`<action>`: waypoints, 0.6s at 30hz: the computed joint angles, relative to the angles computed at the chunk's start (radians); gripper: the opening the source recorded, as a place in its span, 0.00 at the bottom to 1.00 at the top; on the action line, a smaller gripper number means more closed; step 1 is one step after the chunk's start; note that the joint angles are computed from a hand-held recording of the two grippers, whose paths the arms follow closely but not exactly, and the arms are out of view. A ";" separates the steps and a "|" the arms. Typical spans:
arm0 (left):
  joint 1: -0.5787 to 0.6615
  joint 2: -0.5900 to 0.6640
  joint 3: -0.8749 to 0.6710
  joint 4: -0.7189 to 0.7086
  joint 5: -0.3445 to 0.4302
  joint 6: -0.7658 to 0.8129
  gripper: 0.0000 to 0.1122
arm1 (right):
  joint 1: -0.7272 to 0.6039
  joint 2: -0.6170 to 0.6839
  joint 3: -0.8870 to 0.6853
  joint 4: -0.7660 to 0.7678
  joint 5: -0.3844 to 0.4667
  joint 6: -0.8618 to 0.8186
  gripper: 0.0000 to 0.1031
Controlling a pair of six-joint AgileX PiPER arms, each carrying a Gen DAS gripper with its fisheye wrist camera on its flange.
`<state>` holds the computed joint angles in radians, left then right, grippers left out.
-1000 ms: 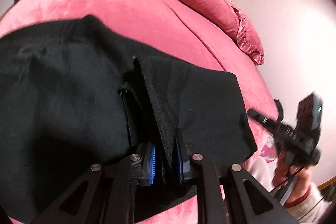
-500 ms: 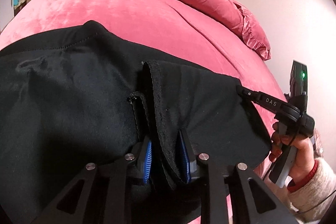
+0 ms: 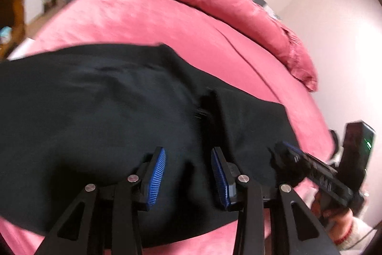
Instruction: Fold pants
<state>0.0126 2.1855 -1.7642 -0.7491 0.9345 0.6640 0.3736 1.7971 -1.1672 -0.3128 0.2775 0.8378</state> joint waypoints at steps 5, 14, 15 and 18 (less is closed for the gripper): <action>0.092 -0.044 0.066 -0.012 -0.056 -0.052 0.37 | 0.050 0.071 -0.065 0.097 0.045 -0.160 0.31; 0.275 -0.126 0.157 -0.024 -0.165 -0.205 0.57 | 0.045 0.058 0.005 0.070 -0.037 -0.159 0.32; 0.296 -0.125 0.151 -0.018 -0.169 -0.227 0.58 | 0.044 0.056 0.017 0.089 -0.053 -0.170 0.32; 0.353 -0.106 0.125 0.025 -0.169 -0.345 0.60 | 0.024 0.044 0.035 0.210 -0.076 -0.283 0.32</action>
<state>0.3660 2.0793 -1.6391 -0.7244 0.7659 0.3186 0.3975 1.8409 -1.1324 -0.1024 0.2020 0.5549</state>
